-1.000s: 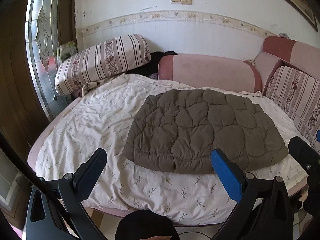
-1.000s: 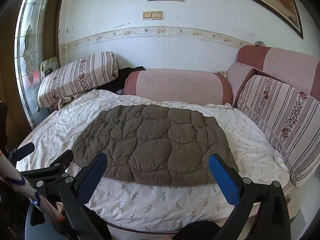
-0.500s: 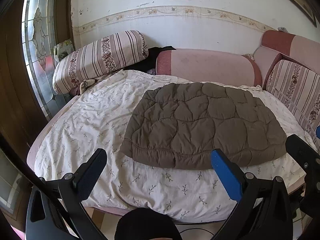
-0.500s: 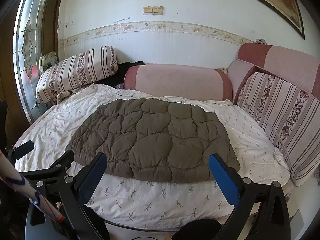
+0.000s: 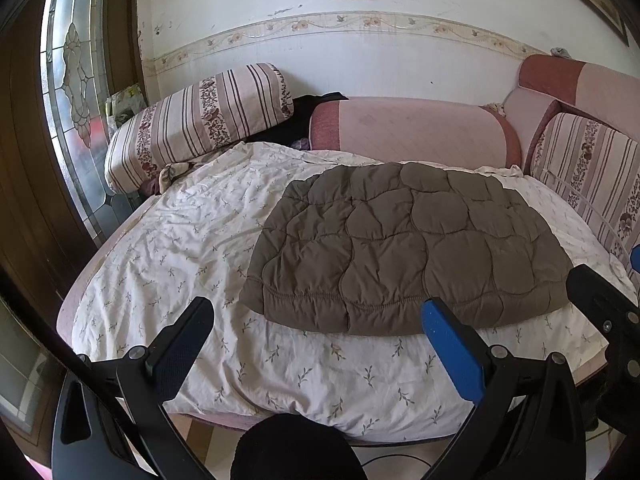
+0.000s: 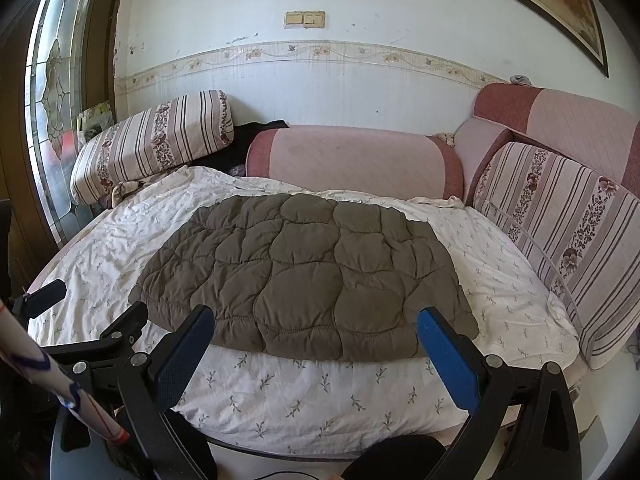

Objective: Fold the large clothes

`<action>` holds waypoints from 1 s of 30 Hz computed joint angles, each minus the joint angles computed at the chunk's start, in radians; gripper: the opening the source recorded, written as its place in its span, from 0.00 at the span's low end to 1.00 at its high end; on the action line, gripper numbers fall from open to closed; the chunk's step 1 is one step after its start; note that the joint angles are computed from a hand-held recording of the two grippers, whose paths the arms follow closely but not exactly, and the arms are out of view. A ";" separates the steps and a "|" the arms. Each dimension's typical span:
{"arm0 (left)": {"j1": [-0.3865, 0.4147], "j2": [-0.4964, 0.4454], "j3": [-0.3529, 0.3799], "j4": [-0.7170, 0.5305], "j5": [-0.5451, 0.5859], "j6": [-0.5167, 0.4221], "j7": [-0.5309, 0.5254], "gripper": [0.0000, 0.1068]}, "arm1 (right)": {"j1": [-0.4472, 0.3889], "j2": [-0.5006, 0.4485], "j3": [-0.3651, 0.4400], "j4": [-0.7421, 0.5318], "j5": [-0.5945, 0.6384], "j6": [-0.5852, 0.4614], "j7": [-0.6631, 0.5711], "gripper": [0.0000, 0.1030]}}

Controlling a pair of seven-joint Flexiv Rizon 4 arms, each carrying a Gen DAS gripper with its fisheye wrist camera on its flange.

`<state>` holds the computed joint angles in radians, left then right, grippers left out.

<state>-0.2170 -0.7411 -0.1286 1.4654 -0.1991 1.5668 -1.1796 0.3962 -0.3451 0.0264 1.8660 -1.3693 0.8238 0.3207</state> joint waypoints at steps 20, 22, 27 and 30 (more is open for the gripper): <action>0.008 0.006 -0.009 0.010 0.006 -0.002 0.012 0.96 | 0.003 -0.001 0.003 0.009 0.009 -0.005 -0.002 1.00; 0.005 0.006 -0.006 0.010 0.004 -0.002 0.011 0.96 | 0.000 0.001 0.002 0.015 0.005 0.000 0.001 1.00; 0.004 0.005 -0.004 0.010 0.005 -0.002 0.013 0.96 | -0.001 -0.001 0.002 0.011 0.013 0.001 -0.008 1.00; 0.005 0.006 -0.005 0.012 0.005 0.000 0.014 0.96 | -0.002 -0.004 0.001 0.012 0.014 0.004 -0.009 1.00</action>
<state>-0.2120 -0.7350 -0.1335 1.4775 -0.1938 1.5673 -1.1658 0.3945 -0.3490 0.0271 1.8777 -1.3557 0.8277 0.3118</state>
